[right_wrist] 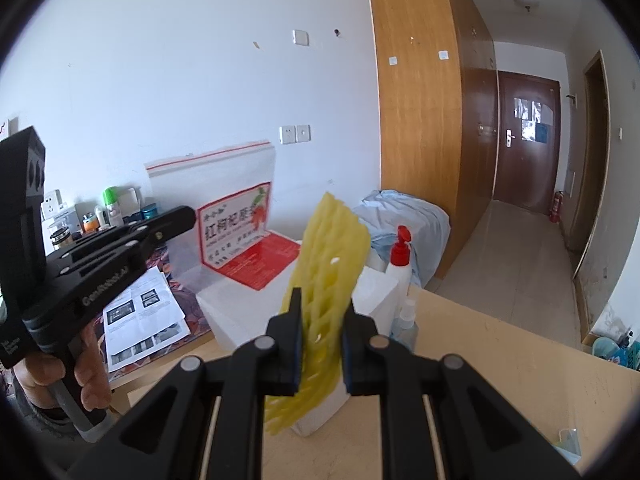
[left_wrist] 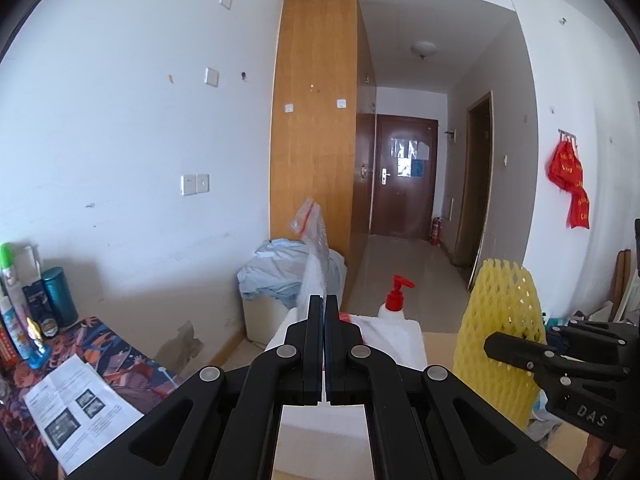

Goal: Organize soft objects
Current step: 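Lower the zip bag into the white foam box and open the left tool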

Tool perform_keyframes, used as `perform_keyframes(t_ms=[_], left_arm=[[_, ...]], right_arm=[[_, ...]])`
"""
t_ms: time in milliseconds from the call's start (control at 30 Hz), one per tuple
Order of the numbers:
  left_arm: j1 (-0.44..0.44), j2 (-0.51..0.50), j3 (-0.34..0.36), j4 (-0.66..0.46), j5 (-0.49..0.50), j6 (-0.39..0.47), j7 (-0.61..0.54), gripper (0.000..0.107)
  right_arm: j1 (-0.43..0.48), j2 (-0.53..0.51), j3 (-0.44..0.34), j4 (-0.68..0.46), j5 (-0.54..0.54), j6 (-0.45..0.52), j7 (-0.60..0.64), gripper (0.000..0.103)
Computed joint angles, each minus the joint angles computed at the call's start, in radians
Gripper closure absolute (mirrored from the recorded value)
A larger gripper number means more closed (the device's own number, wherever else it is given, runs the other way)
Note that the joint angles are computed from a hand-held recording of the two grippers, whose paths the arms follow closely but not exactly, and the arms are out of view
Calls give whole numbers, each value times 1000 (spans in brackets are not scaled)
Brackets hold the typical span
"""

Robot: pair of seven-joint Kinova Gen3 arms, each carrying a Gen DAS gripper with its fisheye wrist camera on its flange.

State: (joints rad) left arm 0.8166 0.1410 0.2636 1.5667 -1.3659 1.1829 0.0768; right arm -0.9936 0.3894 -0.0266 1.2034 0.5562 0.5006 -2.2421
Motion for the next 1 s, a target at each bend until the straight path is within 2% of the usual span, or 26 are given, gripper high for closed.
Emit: perform_keyframes(t_ms=[233,433,667,867,933,967,1000], left_arm=[[-48,44,-40,-27,60,-103,-63,107],[-66,71,-77,-60,145,-150,-137,107],[-60,102,-108,-106,212,-147,-217,107],[-28,118,-133,-111,202,-120,-198,106],[-25,125,-137,-120,207,-101,-198,102],[-25,130,-137,-129,218,-90,-209,93],[-25,132,-139,-132,225,-86,-212,71]], right_arm=[[13,29,-1,-35,-23,32,24,85],[16,40,3,-53,-37,50,38,85],[15,52,4,-79,-46,70,51,85],[21,64,-4,-102,-67,85,76,85],[25,66,-5,-108,-74,86,85,85],[27,69,-6,-114,-79,88,91,85],[28,71,-6,-120,-82,92,96,85]])
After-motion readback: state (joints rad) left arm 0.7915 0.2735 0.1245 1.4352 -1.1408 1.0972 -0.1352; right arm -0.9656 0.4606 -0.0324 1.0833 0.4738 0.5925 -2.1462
